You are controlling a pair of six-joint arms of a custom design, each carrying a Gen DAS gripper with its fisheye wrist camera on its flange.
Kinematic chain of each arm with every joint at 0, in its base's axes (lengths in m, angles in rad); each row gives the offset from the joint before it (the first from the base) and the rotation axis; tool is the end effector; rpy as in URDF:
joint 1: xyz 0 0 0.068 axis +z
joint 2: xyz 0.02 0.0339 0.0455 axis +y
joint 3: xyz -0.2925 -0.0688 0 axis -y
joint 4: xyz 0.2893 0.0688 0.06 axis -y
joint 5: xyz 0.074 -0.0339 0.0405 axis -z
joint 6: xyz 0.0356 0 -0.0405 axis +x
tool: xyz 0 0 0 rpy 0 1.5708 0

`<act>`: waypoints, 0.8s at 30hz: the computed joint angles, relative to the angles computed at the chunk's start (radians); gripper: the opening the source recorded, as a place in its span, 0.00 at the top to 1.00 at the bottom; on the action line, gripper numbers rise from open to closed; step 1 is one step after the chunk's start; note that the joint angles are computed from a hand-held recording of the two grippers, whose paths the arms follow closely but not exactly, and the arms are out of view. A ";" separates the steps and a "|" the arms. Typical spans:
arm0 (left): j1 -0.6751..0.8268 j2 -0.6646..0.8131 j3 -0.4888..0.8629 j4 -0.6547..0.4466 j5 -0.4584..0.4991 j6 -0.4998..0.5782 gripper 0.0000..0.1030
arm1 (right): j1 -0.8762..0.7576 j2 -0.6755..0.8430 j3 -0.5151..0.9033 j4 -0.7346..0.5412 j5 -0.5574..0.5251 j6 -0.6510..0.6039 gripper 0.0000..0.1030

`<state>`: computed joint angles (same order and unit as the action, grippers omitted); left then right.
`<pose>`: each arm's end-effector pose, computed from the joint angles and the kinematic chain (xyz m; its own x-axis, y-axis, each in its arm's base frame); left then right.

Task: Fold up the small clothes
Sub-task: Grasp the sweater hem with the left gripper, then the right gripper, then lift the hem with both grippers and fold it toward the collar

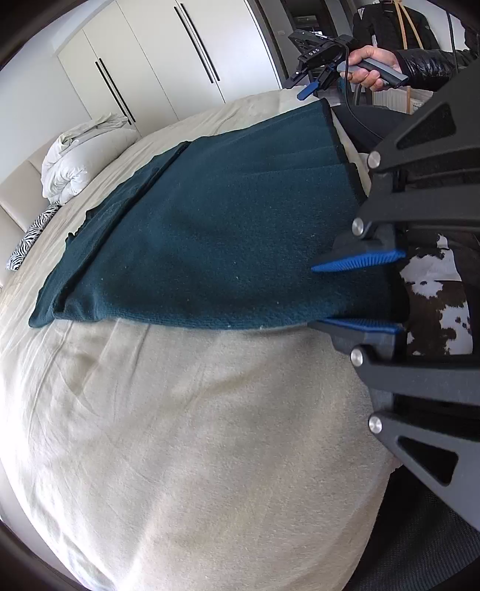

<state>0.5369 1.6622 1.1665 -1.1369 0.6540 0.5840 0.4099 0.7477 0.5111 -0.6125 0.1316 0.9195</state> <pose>0.2890 0.1468 0.2179 -0.9571 -0.0605 -0.2833 0.1073 0.8344 -0.5406 0.1606 0.0647 0.2209 -0.6683 0.5692 -0.4788 0.3563 0.8101 0.4657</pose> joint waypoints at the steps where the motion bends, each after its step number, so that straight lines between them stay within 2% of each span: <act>1: 0.002 0.004 0.002 0.000 -0.002 0.001 0.85 | -0.024 -0.026 -0.007 -0.029 -0.021 -0.003 0.35; 4: 0.003 0.009 0.006 -0.002 -0.002 0.007 0.89 | -0.112 -0.072 -0.030 -0.094 -0.117 -0.027 0.37; 6: 0.002 0.010 0.007 0.000 -0.003 0.009 0.90 | -0.163 -0.082 -0.049 -0.114 -0.187 -0.045 0.44; 10: 0.005 0.010 0.011 -0.007 -0.003 0.018 0.91 | -0.212 -0.105 -0.072 -0.117 -0.279 -0.057 0.49; 12: 0.009 0.006 0.008 -0.011 -0.001 0.027 0.91 | -0.220 -0.091 -0.070 -0.116 -0.325 -0.053 0.57; 14: 0.011 0.009 0.010 -0.017 -0.002 0.034 0.91 | -0.231 -0.072 -0.069 -0.116 -0.367 -0.055 0.59; 17: 0.010 0.004 0.008 -0.017 -0.007 0.030 0.91 | -0.242 -0.067 -0.086 -0.096 -0.414 -0.035 0.66; 20: 0.005 -0.006 0.001 -0.012 -0.017 0.021 0.91 | -0.224 -0.064 -0.096 -0.076 -0.418 -0.015 0.67; 24: 0.002 -0.019 -0.003 -0.010 -0.024 0.019 0.91 | -0.200 -0.037 -0.091 -0.071 -0.404 -0.014 0.90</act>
